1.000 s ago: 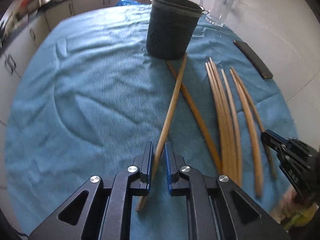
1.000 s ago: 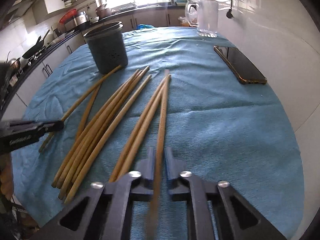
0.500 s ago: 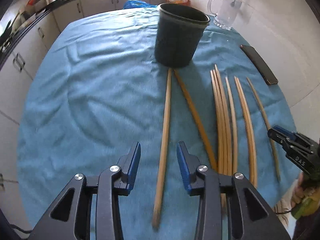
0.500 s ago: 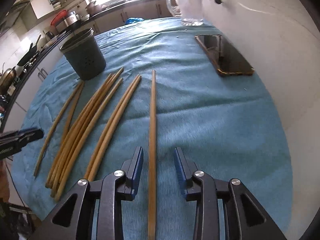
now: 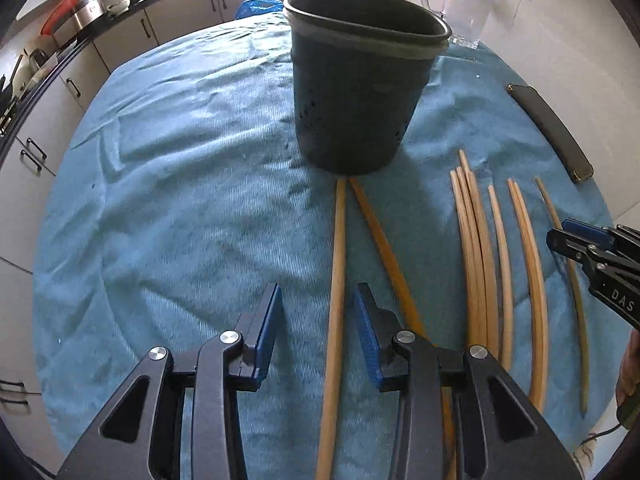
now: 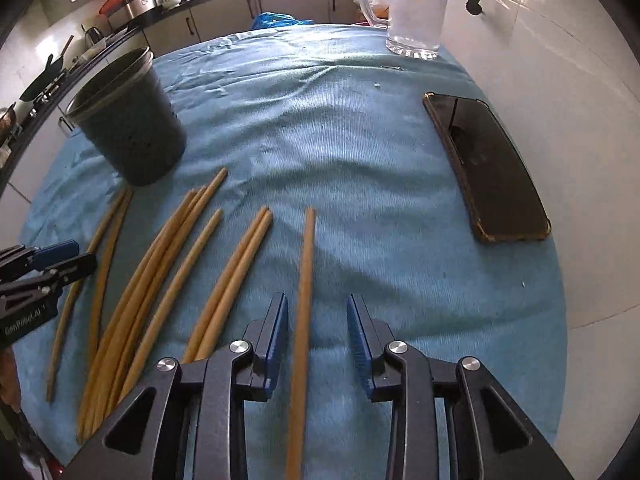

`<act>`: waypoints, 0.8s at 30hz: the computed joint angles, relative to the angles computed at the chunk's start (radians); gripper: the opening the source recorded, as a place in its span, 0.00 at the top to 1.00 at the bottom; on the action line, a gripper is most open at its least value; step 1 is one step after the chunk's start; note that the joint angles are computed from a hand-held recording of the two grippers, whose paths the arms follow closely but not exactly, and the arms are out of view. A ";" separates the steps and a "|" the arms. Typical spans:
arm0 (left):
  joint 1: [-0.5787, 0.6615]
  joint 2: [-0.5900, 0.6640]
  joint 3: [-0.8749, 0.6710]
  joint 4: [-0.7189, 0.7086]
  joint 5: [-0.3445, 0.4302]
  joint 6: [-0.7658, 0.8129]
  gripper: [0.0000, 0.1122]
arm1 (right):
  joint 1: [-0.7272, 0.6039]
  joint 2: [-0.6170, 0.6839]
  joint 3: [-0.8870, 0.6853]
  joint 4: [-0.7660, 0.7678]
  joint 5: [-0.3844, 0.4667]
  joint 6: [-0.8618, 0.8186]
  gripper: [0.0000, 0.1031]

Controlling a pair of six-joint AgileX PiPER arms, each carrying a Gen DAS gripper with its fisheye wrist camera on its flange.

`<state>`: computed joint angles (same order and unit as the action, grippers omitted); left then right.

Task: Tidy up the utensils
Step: 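Lift the chopstick upright with the right gripper and carry it over the dark cup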

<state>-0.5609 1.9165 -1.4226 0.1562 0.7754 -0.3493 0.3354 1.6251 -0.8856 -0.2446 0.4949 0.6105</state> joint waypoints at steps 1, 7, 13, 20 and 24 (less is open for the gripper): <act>-0.001 0.008 -0.013 -0.003 0.002 0.000 0.68 | 0.008 0.005 -0.006 -0.025 0.006 0.029 0.83; 0.014 -0.010 -0.001 -0.064 -0.049 0.044 0.94 | 0.018 -0.007 0.015 -0.058 -0.030 0.070 0.93; 0.016 -0.169 0.124 -0.044 -0.129 -0.008 0.94 | 0.042 -0.150 0.071 -0.098 -0.055 0.135 0.93; -0.009 -0.405 0.275 0.026 -0.200 -0.120 0.94 | 0.185 -0.413 0.124 -0.315 0.035 0.376 0.93; -0.042 -0.522 0.346 0.094 -0.207 -0.205 0.94 | 0.276 -0.522 0.138 -0.408 0.094 0.490 0.93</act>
<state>-0.6025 1.3950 -1.0769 0.2499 0.5681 -0.5542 0.6113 1.1032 -0.7472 -0.6530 0.5893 1.1000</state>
